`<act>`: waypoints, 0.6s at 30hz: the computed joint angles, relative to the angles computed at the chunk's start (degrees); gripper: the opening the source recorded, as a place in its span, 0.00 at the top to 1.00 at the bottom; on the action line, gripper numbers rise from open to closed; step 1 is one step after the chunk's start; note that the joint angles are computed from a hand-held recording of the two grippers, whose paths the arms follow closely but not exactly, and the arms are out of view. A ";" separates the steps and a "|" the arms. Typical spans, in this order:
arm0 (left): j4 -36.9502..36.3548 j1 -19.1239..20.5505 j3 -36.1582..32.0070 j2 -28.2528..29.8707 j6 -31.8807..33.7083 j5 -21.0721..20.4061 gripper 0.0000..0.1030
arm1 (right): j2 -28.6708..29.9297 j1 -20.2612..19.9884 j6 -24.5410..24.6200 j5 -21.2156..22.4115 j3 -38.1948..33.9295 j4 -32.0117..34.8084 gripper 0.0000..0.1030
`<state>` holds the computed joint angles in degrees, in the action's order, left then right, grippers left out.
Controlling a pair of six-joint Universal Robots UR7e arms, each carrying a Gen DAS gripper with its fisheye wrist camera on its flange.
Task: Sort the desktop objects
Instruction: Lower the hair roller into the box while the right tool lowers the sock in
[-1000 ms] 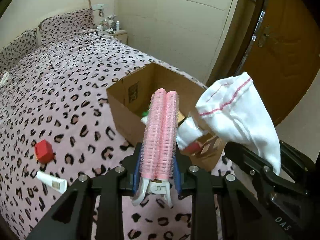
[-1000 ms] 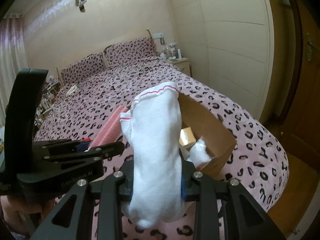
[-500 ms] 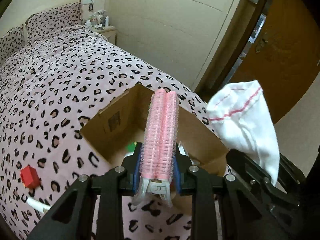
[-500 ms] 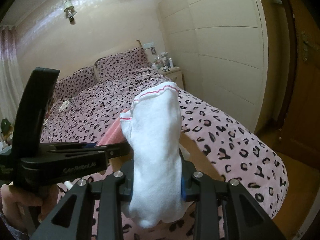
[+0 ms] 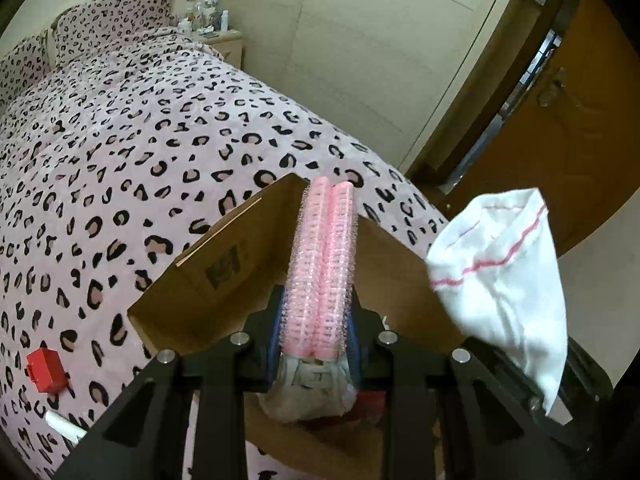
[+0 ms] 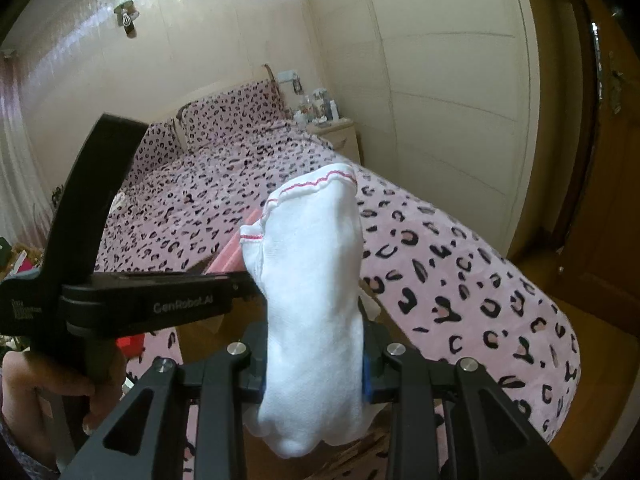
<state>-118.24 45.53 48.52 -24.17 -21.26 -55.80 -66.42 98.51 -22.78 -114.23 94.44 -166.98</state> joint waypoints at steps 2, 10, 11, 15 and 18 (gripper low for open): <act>0.37 0.36 -0.19 0.39 -0.07 0.01 0.74 | 0.42 -0.45 0.26 0.11 -0.12 0.73 0.70; -0.08 2.21 0.43 1.01 -1.34 -1.14 0.74 | 2.51 -1.60 0.80 -0.58 -0.54 4.20 0.70; -0.57 2.37 0.95 0.85 -1.32 -1.40 0.74 | 2.60 -1.72 0.84 -0.67 -0.48 4.61 0.70; -1.48 2.43 1.89 0.60 -0.86 -0.46 0.73 | 2.89 -1.90 1.33 -1.35 -0.47 6.09 0.66; -1.77 2.53 2.17 0.34 -1.01 -0.90 0.67 | 2.88 -1.76 2.45 -2.32 -0.93 7.92 0.59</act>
